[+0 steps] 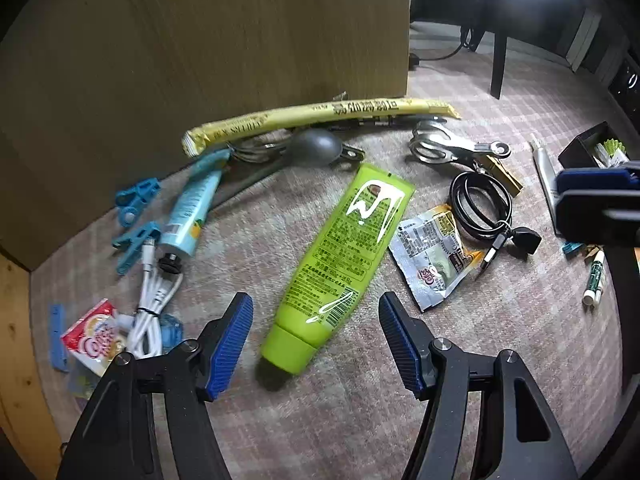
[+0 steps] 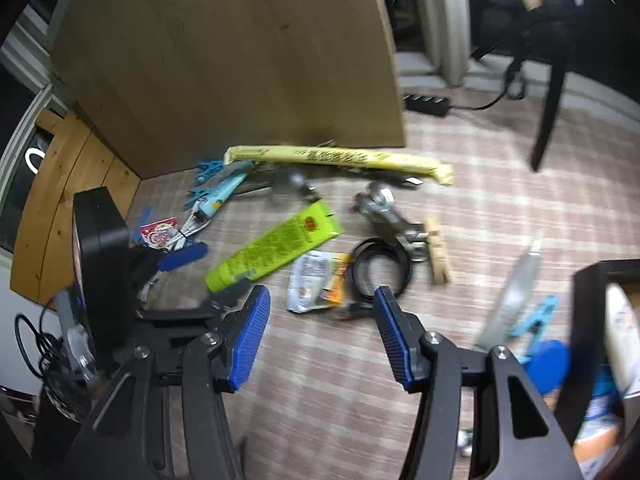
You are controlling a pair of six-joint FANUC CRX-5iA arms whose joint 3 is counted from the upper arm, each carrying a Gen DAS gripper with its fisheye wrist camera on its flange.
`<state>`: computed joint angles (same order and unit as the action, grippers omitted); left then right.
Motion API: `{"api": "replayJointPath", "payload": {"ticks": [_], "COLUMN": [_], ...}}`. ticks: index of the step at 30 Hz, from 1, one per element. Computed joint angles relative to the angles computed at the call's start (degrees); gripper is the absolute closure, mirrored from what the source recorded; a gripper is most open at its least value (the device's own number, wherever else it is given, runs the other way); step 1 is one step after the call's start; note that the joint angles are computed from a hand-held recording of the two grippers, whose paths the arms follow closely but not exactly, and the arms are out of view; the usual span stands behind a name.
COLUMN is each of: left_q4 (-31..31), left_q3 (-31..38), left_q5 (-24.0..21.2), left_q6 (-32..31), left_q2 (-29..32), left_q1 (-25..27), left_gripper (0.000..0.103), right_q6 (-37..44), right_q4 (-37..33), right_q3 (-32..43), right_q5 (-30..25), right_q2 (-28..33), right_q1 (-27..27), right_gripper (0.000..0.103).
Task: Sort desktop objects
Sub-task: 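Grasp the lime-green tube with the right gripper and lift it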
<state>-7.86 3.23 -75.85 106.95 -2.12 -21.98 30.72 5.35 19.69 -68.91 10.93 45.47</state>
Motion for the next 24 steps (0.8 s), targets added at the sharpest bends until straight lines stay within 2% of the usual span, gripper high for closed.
{"api": "replayJointPath", "payload": {"ticks": [6,13,17,24], "left_q4": [4.6,14.4,12.9,13.6], "left_q3": [-4.6,-12.3,-12.5,-11.8], "left_q5": [3.3,8.7,9.7,10.3], "left_q6": [-0.8,-3.3,-0.6,-1.4], "left_q2": [-1.8,-5.8,-6.6,-5.6], "left_q1": [1.1,2.6,2.3,3.8], "left_gripper": [0.042,0.042,0.042,0.042], "right_q6": [0.2,0.2,0.2,0.5], "right_q4": [-7.4,-12.8,-15.2,-16.7], "right_q3": [2.4,3.7,4.0,7.4], "right_q5": [2.2,2.4,3.0,1.9], "right_q2": [3.1,5.6,6.5,9.5], "right_q1": [-2.0,-3.2,-4.0,-4.4], "right_gripper": [0.053,0.067,0.073,0.074]}}
